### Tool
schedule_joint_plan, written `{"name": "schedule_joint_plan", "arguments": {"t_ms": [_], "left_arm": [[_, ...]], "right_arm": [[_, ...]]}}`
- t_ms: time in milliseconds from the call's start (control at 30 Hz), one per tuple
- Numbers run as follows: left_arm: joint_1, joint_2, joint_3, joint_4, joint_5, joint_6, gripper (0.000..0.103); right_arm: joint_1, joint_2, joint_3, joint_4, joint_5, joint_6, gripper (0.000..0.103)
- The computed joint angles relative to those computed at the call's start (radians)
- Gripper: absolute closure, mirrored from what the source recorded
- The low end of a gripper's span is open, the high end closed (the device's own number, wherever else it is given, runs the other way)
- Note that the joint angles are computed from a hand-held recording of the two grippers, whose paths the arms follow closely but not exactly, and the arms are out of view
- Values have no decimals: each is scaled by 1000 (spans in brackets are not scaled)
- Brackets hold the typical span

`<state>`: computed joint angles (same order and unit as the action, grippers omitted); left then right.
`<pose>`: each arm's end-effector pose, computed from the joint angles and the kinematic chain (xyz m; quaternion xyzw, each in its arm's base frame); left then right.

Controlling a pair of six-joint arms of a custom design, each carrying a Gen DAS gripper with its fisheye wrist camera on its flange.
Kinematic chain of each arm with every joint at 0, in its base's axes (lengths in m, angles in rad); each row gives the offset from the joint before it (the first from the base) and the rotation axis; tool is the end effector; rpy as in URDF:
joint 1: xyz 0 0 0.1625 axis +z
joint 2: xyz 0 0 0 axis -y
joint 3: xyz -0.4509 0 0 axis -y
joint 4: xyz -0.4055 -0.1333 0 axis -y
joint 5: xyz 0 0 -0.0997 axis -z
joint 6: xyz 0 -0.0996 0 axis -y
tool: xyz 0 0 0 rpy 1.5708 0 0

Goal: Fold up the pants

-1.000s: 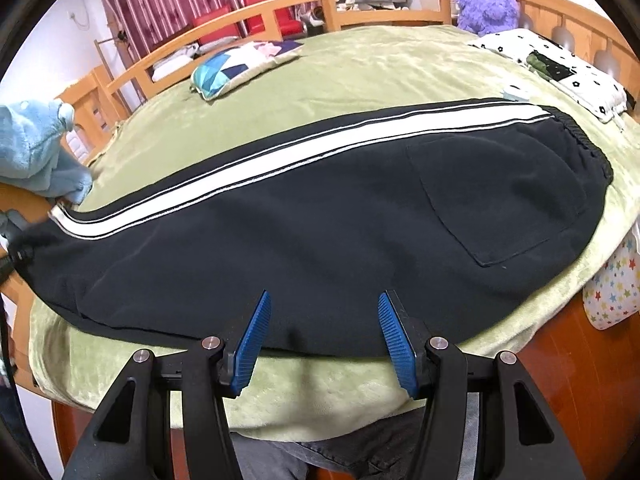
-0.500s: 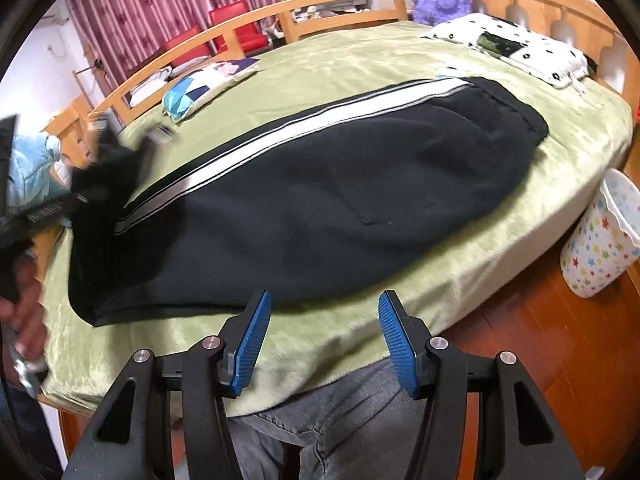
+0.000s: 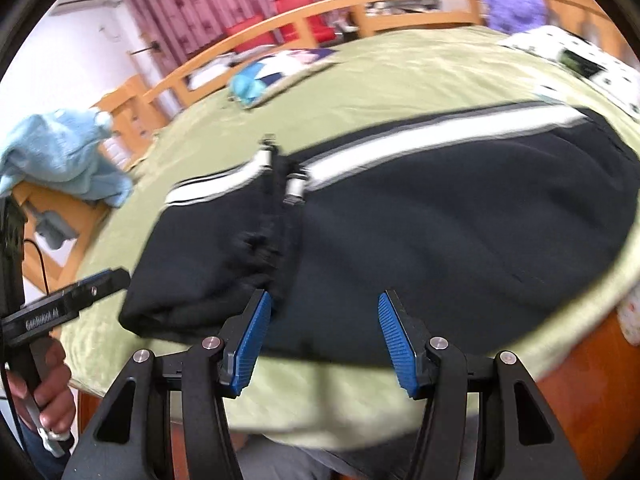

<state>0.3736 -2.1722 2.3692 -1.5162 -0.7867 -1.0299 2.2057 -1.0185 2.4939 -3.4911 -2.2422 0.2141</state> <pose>-0.1319 -0.2704 0.3618 0.1244 0.9096 -0.2889 0.2714 0.2939 -0.2787 0.1152 0.1213 -0.9158 0.3222 0.2070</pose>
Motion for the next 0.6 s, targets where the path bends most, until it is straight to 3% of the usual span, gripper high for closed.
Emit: {"name": "schedule_joint_plan", "arguments": {"t_ms": [200, 233, 300, 367, 433, 500, 567, 600], "left_arm": [[31, -98, -11, 91, -6, -44, 39], [40, -111, -11, 88, -8, -40, 39], [67, -118, -10, 59, -9, -18, 39], [80, -131, -7, 40, -9, -19, 39], [93, -150, -4, 19, -8, -10, 39], [103, -170, -1, 12, -2, -9, 39], [131, -184, 4, -25, -5, 9, 39], [156, -183, 8, -61, -14, 33, 39]], "right_arm": [[-20, 129, -113, -15, 67, -58, 48], [-21, 147, -130, -3, 57, -60, 53], [-33, 159, -161, 73, 61, -42, 75], [-27, 162, -155, 41, 65, -62, 87], [-29, 122, -97, -65, 146, -103, 89], [-35, 68, -27, -148, 216, -68, 89], [-36, 55, -7, -118, 215, -41, 89], [-36, 69, -15, -50, 184, -23, 88]]}}
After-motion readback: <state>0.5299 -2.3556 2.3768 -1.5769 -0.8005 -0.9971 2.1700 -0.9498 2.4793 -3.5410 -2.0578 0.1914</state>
